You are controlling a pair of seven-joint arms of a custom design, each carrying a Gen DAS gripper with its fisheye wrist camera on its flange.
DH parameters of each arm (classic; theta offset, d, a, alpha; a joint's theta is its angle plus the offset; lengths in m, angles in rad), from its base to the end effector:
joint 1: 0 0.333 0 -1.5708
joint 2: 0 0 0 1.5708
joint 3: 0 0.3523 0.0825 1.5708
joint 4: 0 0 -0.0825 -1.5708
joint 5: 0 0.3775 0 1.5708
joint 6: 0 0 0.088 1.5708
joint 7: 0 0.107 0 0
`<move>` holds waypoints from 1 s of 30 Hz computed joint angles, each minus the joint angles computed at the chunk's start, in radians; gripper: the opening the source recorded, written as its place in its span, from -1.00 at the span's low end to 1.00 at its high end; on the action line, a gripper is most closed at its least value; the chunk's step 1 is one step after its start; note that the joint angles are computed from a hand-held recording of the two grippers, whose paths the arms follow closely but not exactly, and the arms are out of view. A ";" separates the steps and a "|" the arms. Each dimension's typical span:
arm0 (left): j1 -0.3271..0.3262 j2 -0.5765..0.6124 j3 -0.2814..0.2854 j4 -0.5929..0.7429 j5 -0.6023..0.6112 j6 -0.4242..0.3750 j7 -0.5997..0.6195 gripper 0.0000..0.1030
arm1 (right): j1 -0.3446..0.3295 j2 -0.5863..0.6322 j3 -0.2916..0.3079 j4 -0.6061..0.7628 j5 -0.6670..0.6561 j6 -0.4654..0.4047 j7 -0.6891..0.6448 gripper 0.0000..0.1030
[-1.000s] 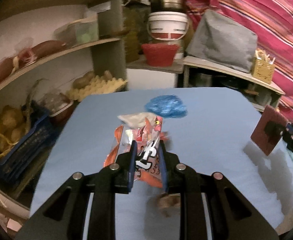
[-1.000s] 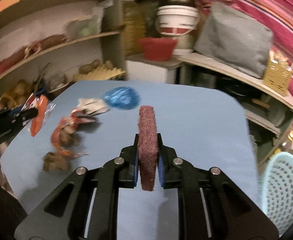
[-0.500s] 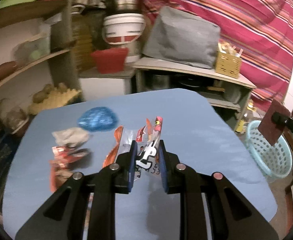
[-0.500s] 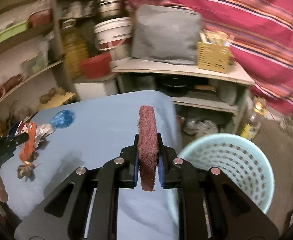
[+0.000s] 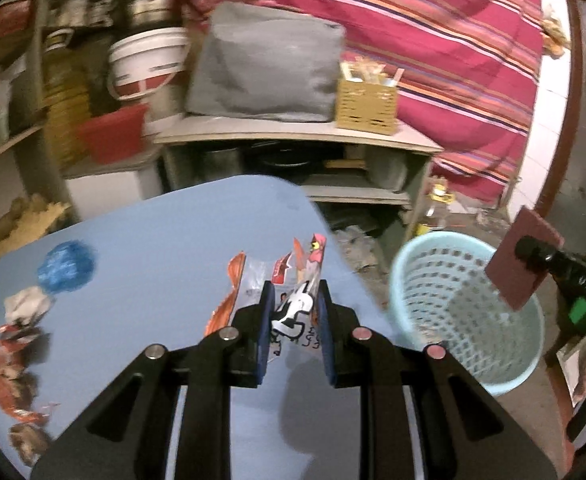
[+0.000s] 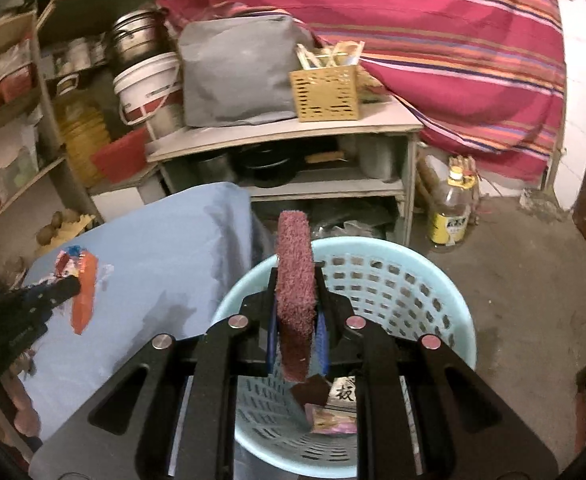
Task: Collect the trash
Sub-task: 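Carry both items over the basket and open both tools to drop them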
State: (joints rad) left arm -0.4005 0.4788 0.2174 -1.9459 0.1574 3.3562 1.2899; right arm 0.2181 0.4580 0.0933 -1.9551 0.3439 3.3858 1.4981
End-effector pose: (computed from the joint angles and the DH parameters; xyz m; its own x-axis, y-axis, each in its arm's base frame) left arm 0.6634 -0.1624 0.3878 -0.1580 -0.9872 0.0227 -0.5866 0.0754 -0.8064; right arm 0.6570 0.1626 0.3935 0.0807 -0.9751 -0.2065 -0.5984 0.1183 -0.7924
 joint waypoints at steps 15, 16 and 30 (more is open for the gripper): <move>-0.059 0.178 -0.066 0.277 0.104 -0.154 -0.132 -0.58 | -0.167 0.035 0.104 -0.008 -0.043 -0.016 0.031 -0.69; -0.046 0.187 -0.083 0.294 0.113 -0.167 -0.139 -0.58 | -0.203 0.034 0.137 -0.017 -0.053 -0.006 0.040 -0.69; -0.042 0.257 -0.083 0.439 0.299 -0.320 -0.321 0.27 | -0.270 0.038 0.185 -0.029 -0.128 -0.007 0.107 -0.69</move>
